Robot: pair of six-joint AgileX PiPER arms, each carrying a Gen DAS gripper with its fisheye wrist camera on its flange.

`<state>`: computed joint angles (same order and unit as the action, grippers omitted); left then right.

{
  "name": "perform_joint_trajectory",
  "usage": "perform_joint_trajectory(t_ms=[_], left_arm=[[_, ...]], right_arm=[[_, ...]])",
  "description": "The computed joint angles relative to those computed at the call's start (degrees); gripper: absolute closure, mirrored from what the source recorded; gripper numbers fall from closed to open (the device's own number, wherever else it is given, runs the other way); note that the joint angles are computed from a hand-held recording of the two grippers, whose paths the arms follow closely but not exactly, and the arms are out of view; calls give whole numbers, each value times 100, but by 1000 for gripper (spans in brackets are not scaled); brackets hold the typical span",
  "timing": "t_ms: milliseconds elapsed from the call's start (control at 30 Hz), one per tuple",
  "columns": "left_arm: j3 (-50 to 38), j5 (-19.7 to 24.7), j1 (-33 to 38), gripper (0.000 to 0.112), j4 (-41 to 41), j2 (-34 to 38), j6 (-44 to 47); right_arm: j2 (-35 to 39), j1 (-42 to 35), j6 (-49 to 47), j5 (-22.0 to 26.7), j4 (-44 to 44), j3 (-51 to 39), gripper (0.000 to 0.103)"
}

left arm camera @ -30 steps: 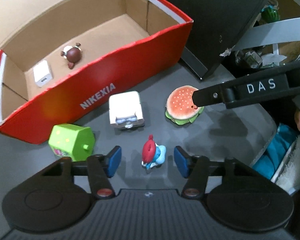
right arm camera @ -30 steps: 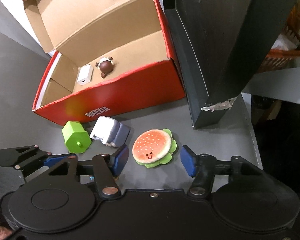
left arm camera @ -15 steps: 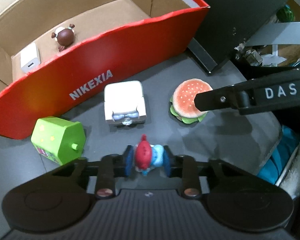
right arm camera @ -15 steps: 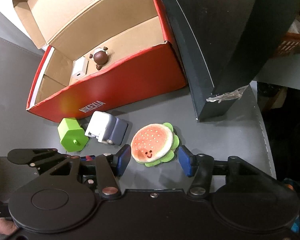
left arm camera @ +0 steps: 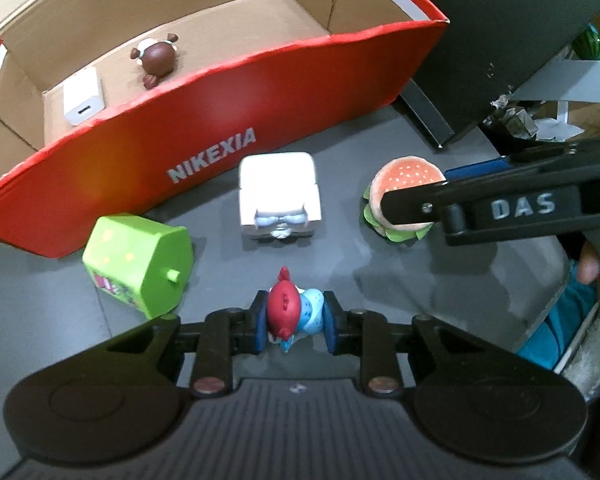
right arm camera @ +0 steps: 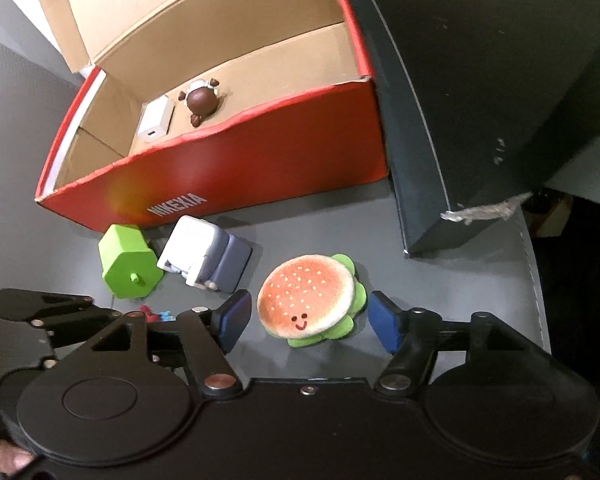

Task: Organize objects
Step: 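Grasp the red-capped figurine with the left tool while the right tool grasps the hamburger toy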

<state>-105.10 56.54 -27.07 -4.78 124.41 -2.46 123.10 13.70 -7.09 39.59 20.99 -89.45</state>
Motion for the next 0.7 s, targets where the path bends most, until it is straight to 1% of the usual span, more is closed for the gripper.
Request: perform_joint_trajectory(t_ms=[133, 200, 467, 500, 567, 600, 633, 700], left_arm=[[-1, 88, 51, 86, 44, -59, -88], [108, 29, 42, 86, 106, -141, -38], [358, 96, 63, 86, 325, -393, -206], [375, 110, 67, 86, 356, -429, -228], [431, 109, 60, 86, 425, -513, -283], [449, 113, 58, 86, 462, -551, -311], [470, 119, 58, 86, 494, -596, -327], [533, 115, 37, 86, 567, -691, -383]], right_arm=[[53, 192, 177, -82, -462, -90, 30], [74, 269, 272, -103, -690, -119, 30], [261, 660, 726, -25, -1725, -355, 30], [295, 686, 708, -6, -1762, -380, 31], [355, 740, 730, 15, -1926, -403, 38], [317, 788, 774, -85, -2094, -330, 46], [321, 791, 750, -46, -2080, -354, 47], [271, 692, 493, -9, -1663, -340, 48]])
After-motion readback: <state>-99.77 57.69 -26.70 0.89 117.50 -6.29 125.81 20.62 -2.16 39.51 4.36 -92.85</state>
